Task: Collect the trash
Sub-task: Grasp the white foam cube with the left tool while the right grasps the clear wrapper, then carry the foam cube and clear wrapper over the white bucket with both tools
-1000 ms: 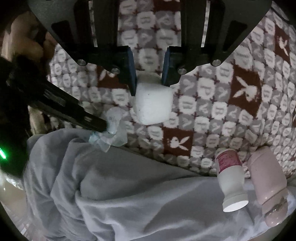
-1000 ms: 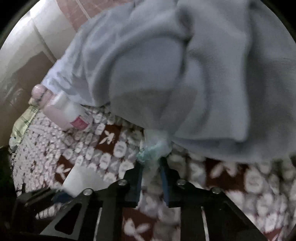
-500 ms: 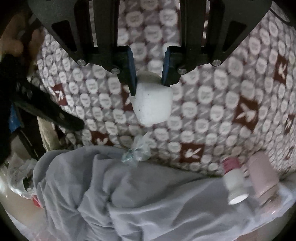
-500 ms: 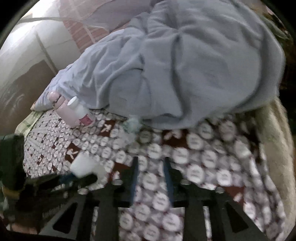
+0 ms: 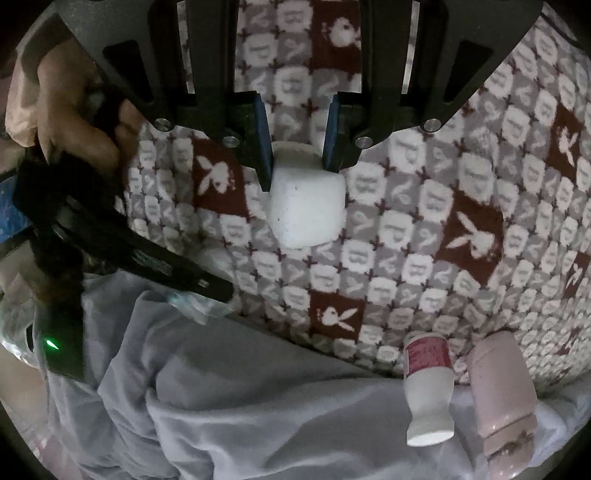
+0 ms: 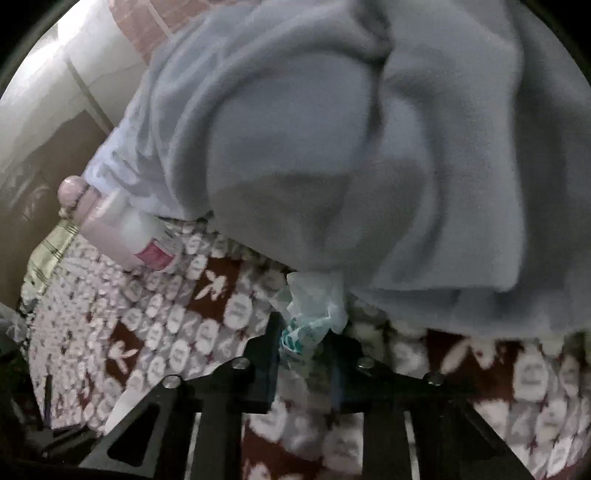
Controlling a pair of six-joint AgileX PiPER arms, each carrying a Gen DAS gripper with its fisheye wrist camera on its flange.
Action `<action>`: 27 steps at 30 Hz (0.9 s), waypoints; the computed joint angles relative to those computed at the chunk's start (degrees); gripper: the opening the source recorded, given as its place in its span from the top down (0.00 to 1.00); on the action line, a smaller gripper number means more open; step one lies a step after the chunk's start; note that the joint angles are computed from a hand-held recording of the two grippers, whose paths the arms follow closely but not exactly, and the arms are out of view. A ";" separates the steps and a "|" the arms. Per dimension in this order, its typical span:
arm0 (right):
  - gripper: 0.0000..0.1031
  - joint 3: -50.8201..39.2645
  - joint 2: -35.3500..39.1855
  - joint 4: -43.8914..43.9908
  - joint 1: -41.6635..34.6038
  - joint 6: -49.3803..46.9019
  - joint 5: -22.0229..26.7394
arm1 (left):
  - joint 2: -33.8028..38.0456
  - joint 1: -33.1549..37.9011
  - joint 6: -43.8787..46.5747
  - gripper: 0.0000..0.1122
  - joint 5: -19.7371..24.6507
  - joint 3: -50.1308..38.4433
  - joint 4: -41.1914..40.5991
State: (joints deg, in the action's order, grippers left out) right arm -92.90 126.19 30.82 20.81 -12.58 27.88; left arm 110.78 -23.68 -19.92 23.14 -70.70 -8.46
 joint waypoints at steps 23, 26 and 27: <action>0.83 53.55 -51.89 8.79 -19.90 -21.31 2.02 | 0.17 -26.55 -31.89 0.80 10.16 -8.55 29.00; 0.83 55.93 -56.08 8.64 -24.98 -23.97 4.50 | 1.70 -29.94 -33.05 0.80 12.64 -12.56 30.24; 0.83 56.43 -57.12 9.75 -27.77 -25.92 6.21 | 2.30 -30.75 -32.98 0.80 13.28 -13.86 30.37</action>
